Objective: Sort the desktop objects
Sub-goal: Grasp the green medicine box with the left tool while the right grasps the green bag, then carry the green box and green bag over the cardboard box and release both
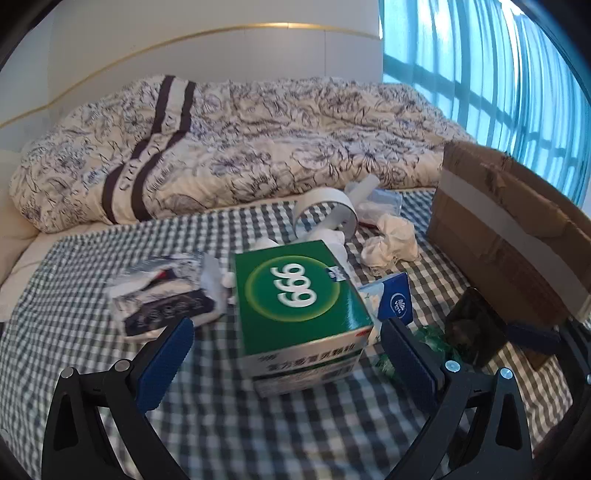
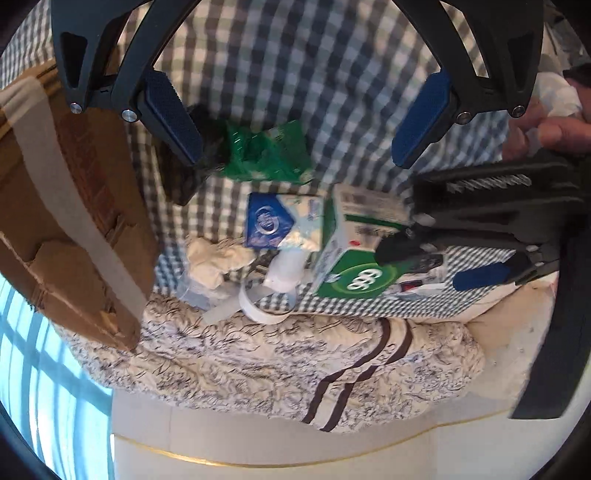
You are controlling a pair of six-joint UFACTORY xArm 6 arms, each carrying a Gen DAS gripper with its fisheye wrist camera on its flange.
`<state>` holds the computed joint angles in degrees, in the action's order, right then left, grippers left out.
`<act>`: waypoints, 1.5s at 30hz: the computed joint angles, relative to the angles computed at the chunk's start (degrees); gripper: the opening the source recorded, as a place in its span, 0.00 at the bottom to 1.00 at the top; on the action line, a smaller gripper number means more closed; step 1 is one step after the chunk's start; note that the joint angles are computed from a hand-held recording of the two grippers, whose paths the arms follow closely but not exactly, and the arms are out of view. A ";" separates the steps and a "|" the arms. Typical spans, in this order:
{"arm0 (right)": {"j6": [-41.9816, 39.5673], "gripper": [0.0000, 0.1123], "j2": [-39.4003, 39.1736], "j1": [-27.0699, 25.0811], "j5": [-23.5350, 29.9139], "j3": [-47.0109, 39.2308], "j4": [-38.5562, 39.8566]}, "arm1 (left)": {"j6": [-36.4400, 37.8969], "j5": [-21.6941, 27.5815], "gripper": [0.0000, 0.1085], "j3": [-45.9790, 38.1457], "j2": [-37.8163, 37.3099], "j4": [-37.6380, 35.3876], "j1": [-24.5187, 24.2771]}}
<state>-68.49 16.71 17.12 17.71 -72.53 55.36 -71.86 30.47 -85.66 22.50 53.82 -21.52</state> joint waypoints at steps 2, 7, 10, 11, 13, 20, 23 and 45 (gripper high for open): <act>2.34 0.91 1.31 -0.76 1.69 -1.55 -1.75 | 1.63 0.97 0.95 -2.01 1.92 -2.41 -0.04; 2.31 0.91 3.67 -0.76 1.55 -3.24 -2.91 | 4.18 2.07 0.95 -5.57 5.37 -8.61 0.74; 4.14 0.91 5.37 -0.90 2.51 -4.76 -4.44 | 1.71 0.83 0.95 -5.24 5.43 -6.85 1.29; 4.32 0.90 5.77 -0.84 2.42 -4.97 -4.89 | 1.72 1.01 0.94 -5.53 5.68 -6.93 1.32; 3.87 0.90 6.36 -0.63 2.14 -5.12 -4.94 | 2.45 1.37 0.92 -6.16 6.28 -8.19 1.52; 11.33 0.73 10.25 -0.89 3.42 -8.91 -9.79 | 4.57 1.47 0.80 -7.88 7.27 -8.35 1.50; 16.77 0.67 12.04 -0.99 3.22 -10.57 -15.57 | 3.19 0.77 0.78 -7.51 7.17 -7.19 1.66; 2.32 0.33 3.44 -0.92 1.15 -4.78 -0.24 | -7.63 -0.56 0.77 -1.43 -4.35 6.97 1.38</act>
<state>-66.17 20.15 16.19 18.86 -77.31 55.12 -79.48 29.92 -87.09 18.15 60.80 -20.14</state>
